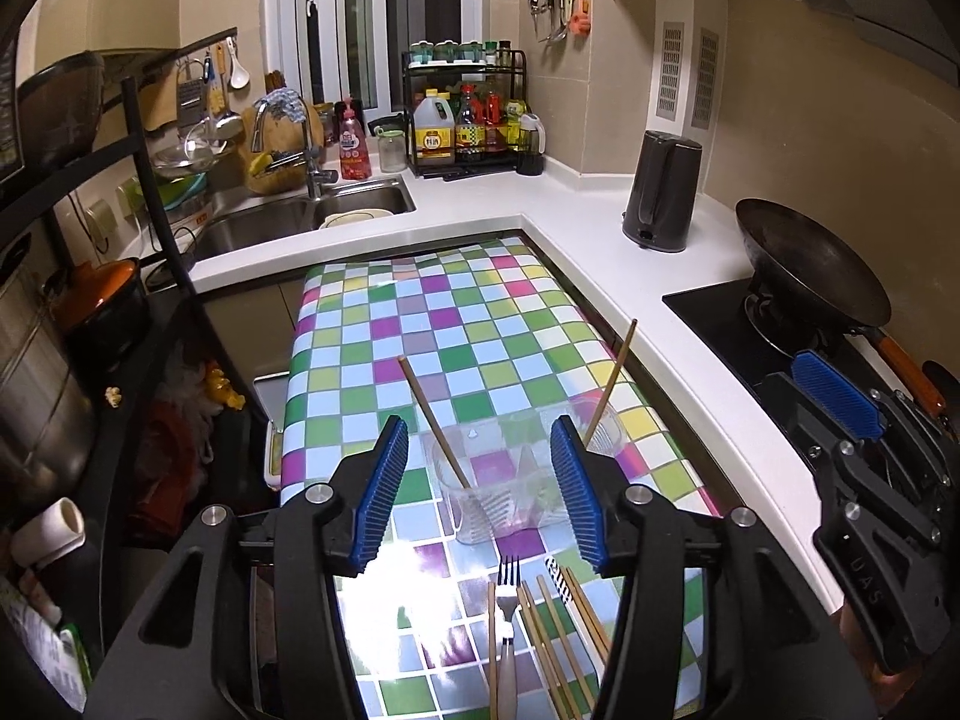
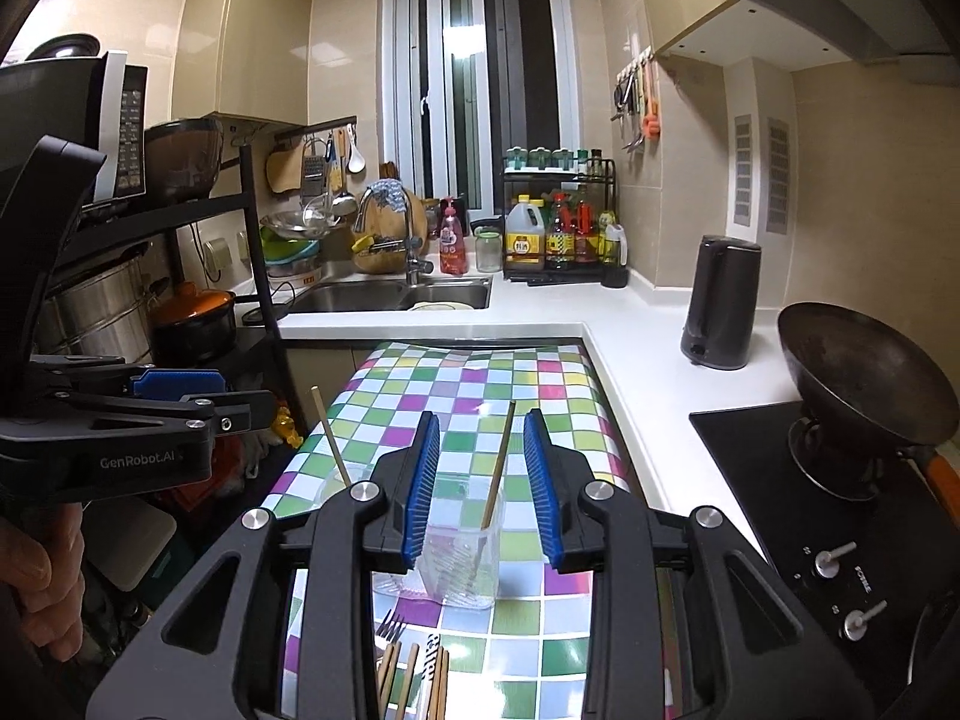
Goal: Organize utensils
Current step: 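Move both open grippers back down to the remaining utensils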
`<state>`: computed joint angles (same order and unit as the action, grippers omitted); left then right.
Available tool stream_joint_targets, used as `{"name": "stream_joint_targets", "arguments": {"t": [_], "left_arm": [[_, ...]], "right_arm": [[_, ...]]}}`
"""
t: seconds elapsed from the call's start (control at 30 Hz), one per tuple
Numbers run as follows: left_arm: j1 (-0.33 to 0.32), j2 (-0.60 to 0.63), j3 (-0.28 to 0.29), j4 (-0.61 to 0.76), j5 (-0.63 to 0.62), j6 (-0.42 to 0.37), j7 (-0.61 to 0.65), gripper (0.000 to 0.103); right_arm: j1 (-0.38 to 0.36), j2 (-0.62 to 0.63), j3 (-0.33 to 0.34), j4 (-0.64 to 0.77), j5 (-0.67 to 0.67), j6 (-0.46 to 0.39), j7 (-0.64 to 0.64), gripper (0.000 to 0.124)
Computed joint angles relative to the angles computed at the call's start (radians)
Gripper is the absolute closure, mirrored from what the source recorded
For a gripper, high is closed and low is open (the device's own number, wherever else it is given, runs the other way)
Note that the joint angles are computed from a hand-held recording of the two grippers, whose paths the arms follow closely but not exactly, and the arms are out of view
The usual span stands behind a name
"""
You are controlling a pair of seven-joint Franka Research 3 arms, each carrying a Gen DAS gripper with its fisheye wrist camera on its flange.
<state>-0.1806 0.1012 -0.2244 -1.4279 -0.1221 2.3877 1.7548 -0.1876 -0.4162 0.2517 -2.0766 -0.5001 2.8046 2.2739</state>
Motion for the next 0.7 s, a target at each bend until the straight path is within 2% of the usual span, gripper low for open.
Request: {"name": "stream_joint_targets", "arguments": {"t": [0.1,0.17,0.27,0.4,0.5,0.57,0.6,0.63,0.67,0.7], "left_arm": [[0.015,-0.07,0.007,-0.107,-0.061,0.048,0.045,0.048],[0.019,-0.127,0.021,-0.204,-0.124,0.099,0.09,0.047],[0.0,-0.216,0.053,-0.375,-0.261,0.222,0.206,0.045],[-0.064,-0.306,0.114,-0.589,-0.413,0.394,0.35,0.045],[-0.1,-0.333,0.147,-0.69,-0.455,0.466,0.38,0.047],[-0.137,-0.35,0.179,-0.758,-0.496,0.509,0.412,0.053],[-0.162,-0.359,0.201,-0.785,-0.526,0.511,0.44,0.054],[-0.184,-0.368,0.219,-0.813,-0.557,0.51,0.466,0.06],[-0.196,-0.376,0.228,-0.847,-0.572,0.514,0.483,0.067],[-0.202,-0.385,0.23,-0.873,-0.574,0.518,0.49,0.068]], "right_arm": [[-0.016,-0.07,0.016,-0.061,-0.013,0.011,0.029,0.094],[-0.053,-0.123,0.045,-0.112,-0.024,0.041,0.069,0.094],[-0.111,-0.21,0.09,-0.21,-0.018,0.095,0.117,0.094],[-0.123,-0.275,0.12,-0.315,0.038,0.12,0.115,0.094],[-0.058,-0.29,0.098,-0.397,0.115,0.12,0.079,0.095],[-0.039,-0.3,0.108,-0.447,0.153,0.115,0.065,0.095],[-0.029,-0.305,0.111,-0.473,0.174,0.117,0.061,0.095],[-0.02,-0.308,0.115,-0.497,0.195,0.116,0.057,0.095],[-0.013,-0.309,0.12,-0.52,0.216,0.112,0.054,0.095],[-0.001,-0.307,0.122,-0.541,0.235,0.107,0.05,0.097]]}}
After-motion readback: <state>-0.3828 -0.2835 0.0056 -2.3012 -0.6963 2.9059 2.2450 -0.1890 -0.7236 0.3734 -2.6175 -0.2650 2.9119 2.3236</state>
